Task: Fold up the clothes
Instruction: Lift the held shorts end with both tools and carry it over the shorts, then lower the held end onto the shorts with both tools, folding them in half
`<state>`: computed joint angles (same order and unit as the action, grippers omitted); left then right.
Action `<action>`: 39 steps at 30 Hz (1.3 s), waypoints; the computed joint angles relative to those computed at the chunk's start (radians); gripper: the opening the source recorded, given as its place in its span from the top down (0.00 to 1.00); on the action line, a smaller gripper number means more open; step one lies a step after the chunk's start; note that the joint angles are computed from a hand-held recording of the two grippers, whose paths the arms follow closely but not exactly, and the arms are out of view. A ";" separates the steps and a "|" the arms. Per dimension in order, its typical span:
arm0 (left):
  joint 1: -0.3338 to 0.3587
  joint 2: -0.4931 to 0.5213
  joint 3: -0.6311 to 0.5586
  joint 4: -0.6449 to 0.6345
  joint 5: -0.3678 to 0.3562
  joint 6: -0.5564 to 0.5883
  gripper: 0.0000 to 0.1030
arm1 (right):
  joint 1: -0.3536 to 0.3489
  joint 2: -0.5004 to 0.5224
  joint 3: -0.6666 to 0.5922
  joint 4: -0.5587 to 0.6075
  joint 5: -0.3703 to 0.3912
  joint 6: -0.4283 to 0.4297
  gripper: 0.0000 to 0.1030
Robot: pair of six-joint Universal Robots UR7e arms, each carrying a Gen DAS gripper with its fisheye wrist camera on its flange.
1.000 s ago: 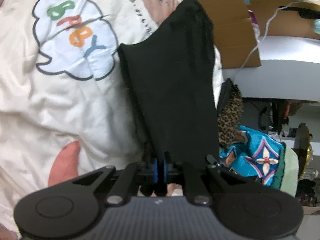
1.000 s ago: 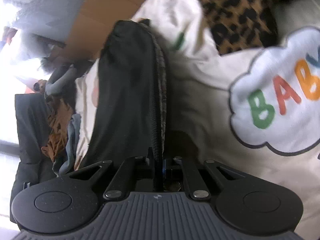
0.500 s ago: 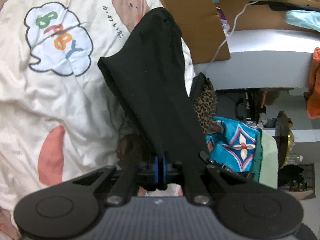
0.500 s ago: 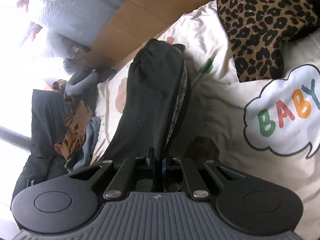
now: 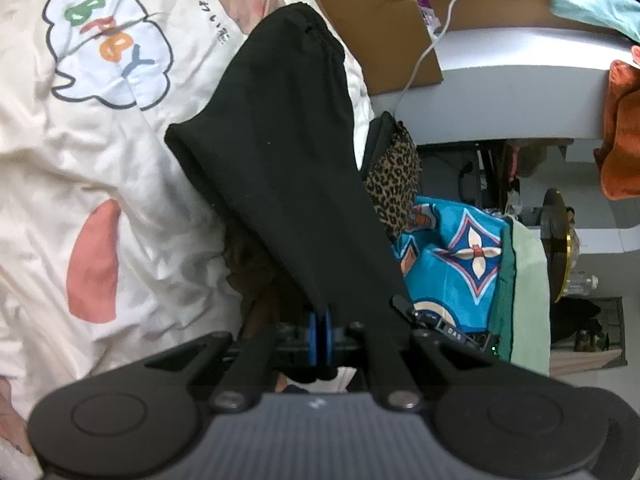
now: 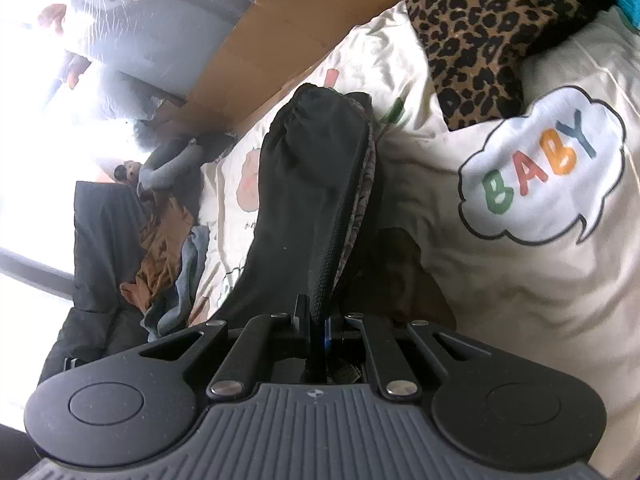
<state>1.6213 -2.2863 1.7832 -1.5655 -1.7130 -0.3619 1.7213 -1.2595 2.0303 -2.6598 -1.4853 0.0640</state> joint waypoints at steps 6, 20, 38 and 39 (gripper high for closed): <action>-0.337 0.026 0.254 -0.307 0.181 -0.314 0.95 | -0.007 0.006 0.005 -0.033 0.006 0.009 0.96; -0.342 0.270 0.346 -0.783 0.232 -0.426 0.96 | 0.010 0.155 -0.190 -0.040 0.042 -0.026 0.96; -0.271 0.597 0.191 -1.053 0.282 -0.378 0.97 | 0.034 0.451 -0.550 0.014 0.018 -0.073 0.96; -0.264 0.616 0.176 -1.052 0.279 -0.372 0.97 | 0.033 0.466 -0.559 0.000 0.019 -0.072 0.96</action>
<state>1.3571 -1.6706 1.9592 -2.6172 -1.4335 -0.7341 1.7540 -0.7932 1.4713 -2.6594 -1.4662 -0.0081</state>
